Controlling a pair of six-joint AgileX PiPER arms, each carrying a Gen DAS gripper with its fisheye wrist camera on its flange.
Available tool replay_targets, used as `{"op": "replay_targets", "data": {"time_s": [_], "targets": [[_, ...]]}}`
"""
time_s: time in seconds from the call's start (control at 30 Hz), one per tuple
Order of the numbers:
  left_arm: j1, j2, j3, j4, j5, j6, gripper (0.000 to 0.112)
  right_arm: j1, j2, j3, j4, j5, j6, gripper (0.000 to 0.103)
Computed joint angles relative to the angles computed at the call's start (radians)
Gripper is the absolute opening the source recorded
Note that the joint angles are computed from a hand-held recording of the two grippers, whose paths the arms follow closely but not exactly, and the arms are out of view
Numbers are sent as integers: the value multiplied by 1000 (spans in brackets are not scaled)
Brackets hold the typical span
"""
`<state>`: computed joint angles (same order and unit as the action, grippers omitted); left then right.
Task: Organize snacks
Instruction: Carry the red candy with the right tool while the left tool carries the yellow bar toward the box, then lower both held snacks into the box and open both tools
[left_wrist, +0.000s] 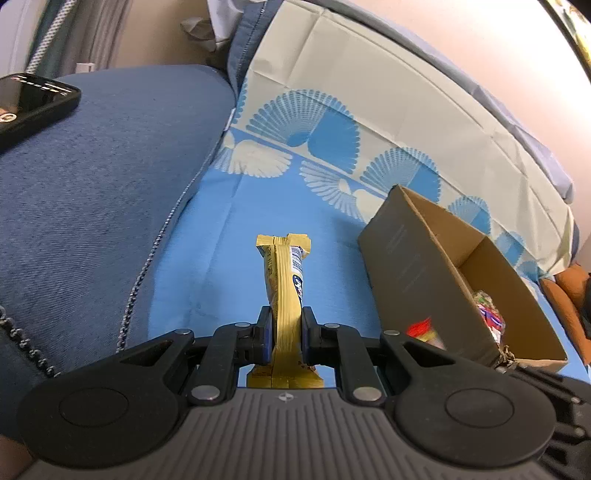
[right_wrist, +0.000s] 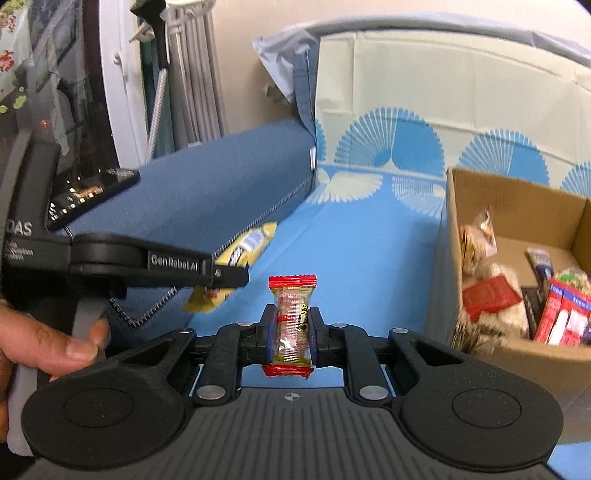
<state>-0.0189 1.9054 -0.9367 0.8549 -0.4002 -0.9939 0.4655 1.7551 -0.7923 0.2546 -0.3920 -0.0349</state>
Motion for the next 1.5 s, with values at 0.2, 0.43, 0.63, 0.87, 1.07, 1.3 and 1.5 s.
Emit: {"op": "replay_targets", "data": {"time_s": [0.2, 0.43, 0.63, 0.87, 1.07, 1.3, 1.5], "targets": [[-70, -46, -19, -35, 183, 15, 16, -22, -38, 29, -81, -52, 61, 18], [-129, -88, -40, 73, 299, -111, 16, -76, -61, 46, -218, -90, 197, 18], [-172, -119, -62, 72, 356, -126, 16, -121, -80, 64, -310, -126, 290, 18], [-231, -135, -109, -48, 420, -23, 16, -169, -91, 78, -355, -168, 355, 18], [-299, -134, -187, -241, 476, 163, 16, -217, -105, 94, -351, -210, 384, 18], [-386, -57, -369, -395, 544, 313, 16, -271, -112, 108, -261, -258, 350, 18], [-466, 91, -644, -555, 628, 482, 16, -341, -98, 100, -184, -285, 326, 18]]}}
